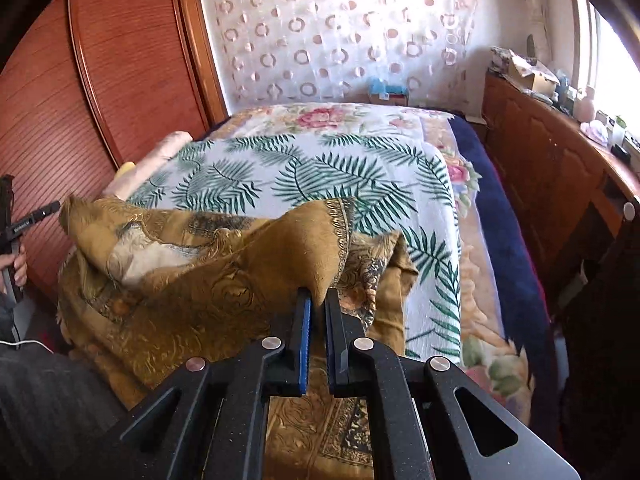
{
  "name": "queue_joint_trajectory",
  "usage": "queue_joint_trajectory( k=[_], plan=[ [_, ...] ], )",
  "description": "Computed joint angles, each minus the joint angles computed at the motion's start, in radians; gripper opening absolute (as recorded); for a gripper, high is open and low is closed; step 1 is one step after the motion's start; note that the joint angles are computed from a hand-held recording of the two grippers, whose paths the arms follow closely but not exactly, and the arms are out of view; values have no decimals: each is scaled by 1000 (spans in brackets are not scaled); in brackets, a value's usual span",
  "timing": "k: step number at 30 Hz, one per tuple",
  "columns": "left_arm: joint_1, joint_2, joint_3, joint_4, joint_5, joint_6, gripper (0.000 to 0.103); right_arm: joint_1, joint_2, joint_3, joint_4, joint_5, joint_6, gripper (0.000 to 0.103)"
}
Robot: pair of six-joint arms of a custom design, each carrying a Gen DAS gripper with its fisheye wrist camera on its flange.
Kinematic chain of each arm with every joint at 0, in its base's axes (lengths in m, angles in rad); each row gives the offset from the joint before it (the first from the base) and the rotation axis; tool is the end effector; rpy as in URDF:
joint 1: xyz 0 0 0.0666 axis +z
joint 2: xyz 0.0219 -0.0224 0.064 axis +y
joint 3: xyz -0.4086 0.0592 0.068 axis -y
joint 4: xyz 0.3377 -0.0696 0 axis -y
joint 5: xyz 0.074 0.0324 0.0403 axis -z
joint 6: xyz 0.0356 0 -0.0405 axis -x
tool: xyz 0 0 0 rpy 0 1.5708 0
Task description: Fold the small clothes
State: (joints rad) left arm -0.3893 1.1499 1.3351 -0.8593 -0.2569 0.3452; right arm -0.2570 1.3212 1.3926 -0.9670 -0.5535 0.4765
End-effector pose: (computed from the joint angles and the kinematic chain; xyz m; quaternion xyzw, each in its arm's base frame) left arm 0.3119 -0.1186 0.5257 -0.0358 0.8947 -0.0466 0.4427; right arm 0.3806 -0.0811 0.4859 -0.1894 0.8923 0.1264 0.3899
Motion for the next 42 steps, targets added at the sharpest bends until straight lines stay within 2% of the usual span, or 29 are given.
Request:
queue_joint_trajectory(
  k=[1, 3, 4, 7, 9, 12, 16, 20, 23, 30, 33, 35, 41, 42],
  plan=[
    [13, 10, 8, -2, 9, -6, 52, -4, 4, 6, 9, 9, -9, 12],
    [33, 29, 19, 6, 16, -17, 63, -7, 6, 19, 31, 26, -37, 26],
    [40, 38, 24, 11, 22, -19, 68, -11, 14, 31, 44, 30, -50, 29],
    [74, 85, 50, 23, 71, -29, 71, -12, 39, 63, 64, 35, -68, 32],
    [92, 123, 71, 27, 100, -32, 72, -5, 53, 62, 85, 48, -88, 40],
    [122, 193, 124, -18, 139, -28, 72, 18, 104, 87, 115, 80, -141, 49],
    [130, 258, 170, -51, 144, -60, 72, 56, 170, 120, 110, 109, -148, 50],
    [134, 303, 202, -102, 164, -77, 72, 102, 224, 152, 77, 176, -132, 52],
    [125, 325, 212, -136, 147, -101, 72, 115, 248, 161, 51, 220, -116, 52],
    [126, 337, 201, -150, 175, -102, 71, 107, 263, 177, 15, 184, -93, 52],
    [122, 338, 196, -149, 188, -104, 65, 108, 274, 178, 30, 205, -74, 52],
    [120, 340, 193, -152, 187, -110, 65, 114, 276, 172, 42, 226, -67, 52],
    [128, 340, 186, -143, 206, -107, 65, 115, 290, 184, 31, 213, -55, 52],
    [128, 339, 183, -139, 214, -112, 60, 117, 287, 179, 35, 210, -49, 52]
  ],
)
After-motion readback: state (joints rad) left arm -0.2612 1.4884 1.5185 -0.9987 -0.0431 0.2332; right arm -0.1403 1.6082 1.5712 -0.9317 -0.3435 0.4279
